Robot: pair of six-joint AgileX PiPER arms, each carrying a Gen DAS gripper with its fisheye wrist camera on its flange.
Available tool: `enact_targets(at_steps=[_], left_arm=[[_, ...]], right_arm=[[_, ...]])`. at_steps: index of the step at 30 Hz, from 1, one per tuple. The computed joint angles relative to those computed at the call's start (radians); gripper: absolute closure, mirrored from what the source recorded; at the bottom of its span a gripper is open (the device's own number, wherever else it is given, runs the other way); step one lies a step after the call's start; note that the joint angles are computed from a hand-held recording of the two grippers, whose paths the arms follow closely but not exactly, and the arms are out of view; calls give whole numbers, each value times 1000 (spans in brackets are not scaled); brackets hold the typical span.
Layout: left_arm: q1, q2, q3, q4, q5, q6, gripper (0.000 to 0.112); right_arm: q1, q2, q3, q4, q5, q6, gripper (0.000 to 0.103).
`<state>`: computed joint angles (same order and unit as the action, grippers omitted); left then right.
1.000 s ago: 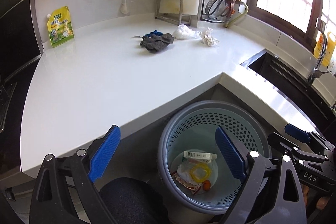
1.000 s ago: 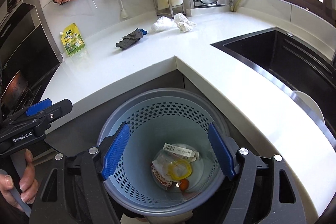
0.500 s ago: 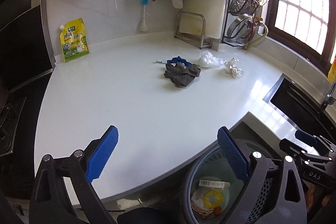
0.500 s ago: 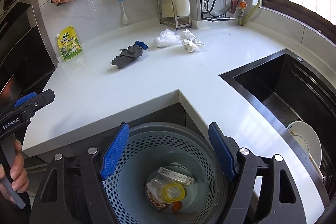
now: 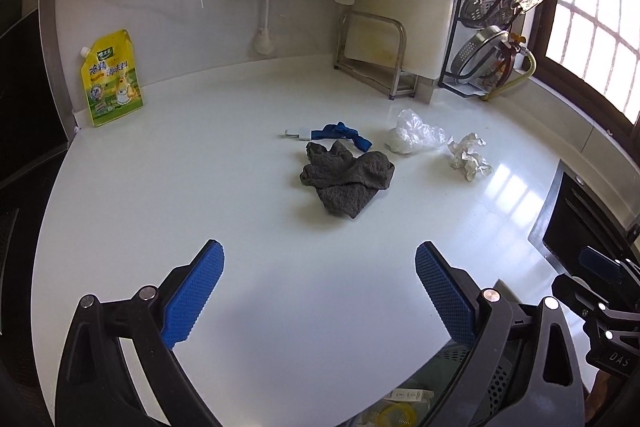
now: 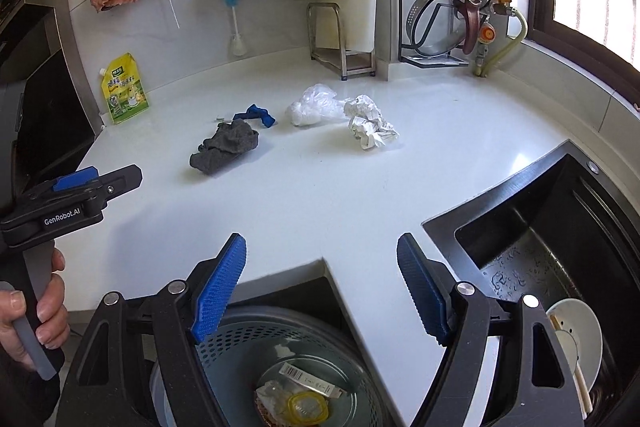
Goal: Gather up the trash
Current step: 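Grasp the grey cloth with the left gripper while the right gripper grasps the grid paper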
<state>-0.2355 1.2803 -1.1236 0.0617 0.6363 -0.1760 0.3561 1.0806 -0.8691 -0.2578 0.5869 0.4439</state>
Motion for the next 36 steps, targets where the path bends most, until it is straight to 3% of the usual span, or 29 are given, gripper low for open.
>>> enact_targets(at_steps=[6,13,18,36], left_arm=[[-1,159,-130,-9,11,1,18],[-26,307,-259,82,8,-69,18],[-32,389,-344,103,16,-81,18],[-24,553,-512,12,84,-7,18]], right_arm=[[-156,169,-115,259,-53,-295,29],[-234,370,-286,265,-66,-359,29],[-291,502,-407,352,-50,-450,29],[-295,808,-772,319,93,-462,29]])
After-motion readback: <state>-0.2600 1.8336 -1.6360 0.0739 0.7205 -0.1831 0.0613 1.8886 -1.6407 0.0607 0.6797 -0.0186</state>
